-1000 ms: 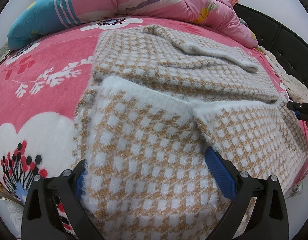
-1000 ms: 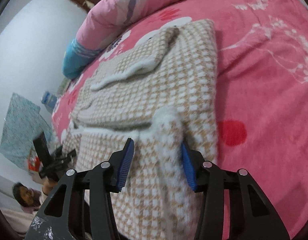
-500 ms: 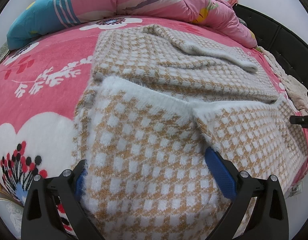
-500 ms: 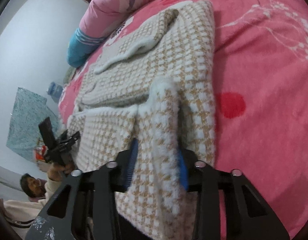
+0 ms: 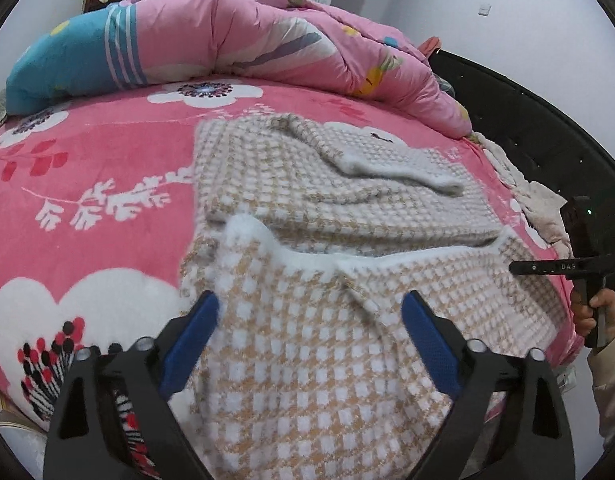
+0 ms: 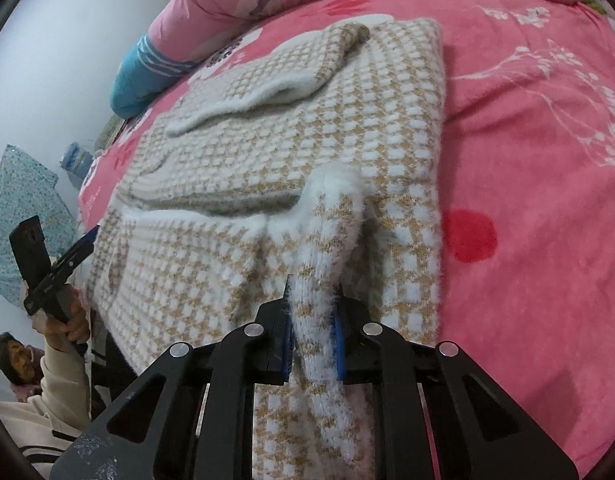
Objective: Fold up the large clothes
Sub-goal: 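Grasp the white-cuffed cardigan sleeve with the right gripper, then lift the sleeve with the right gripper while the left gripper grasps it too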
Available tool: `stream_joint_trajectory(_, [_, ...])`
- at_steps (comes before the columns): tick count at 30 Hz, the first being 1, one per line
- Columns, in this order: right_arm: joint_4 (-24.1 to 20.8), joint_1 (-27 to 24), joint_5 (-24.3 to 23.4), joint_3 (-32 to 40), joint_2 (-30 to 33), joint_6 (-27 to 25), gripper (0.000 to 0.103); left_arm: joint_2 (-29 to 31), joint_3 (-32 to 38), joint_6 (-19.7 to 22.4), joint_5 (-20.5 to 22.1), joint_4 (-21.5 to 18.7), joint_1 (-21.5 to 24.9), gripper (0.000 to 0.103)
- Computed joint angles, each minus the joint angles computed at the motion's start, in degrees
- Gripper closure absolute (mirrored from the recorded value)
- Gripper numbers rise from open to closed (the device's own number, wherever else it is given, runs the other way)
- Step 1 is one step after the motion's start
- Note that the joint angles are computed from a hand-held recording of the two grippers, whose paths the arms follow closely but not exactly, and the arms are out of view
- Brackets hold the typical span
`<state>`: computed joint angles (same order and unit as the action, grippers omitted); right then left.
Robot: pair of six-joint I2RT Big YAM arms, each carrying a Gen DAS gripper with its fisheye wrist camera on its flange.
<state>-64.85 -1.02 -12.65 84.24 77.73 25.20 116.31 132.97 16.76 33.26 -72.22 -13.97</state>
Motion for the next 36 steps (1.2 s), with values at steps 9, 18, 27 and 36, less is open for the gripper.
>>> stream_joint_trajectory(9, [-0.2, 0.2, 0.8, 0.1, -0.1, -0.3, 0.087, 3.9, 5.2, -3.0, 0.8, -2.5, 0.8, 0.04])
stream_joint_trajectory(18, [0.1, 0.1, 0.6, -0.2, -0.2, -0.2, 0.087, 13.2, 21.1, -2.9, -3.1, -13.6, 0.3, 0.049])
stream_joint_trajectory(27, [0.1, -0.6, 0.5, -0.4, 0.2, -0.2, 0.087, 7.7, 12.8, -0.7, -1.8, -9.2, 0.4, 0.063])
stream_joint_trajectory(36, [-0.6, 2.5, 8.3, 0.7, -0.2, -1.5, 0.095, 6.9, 10.7, -1.9, -6.2, -7.9, -0.2, 0.085])
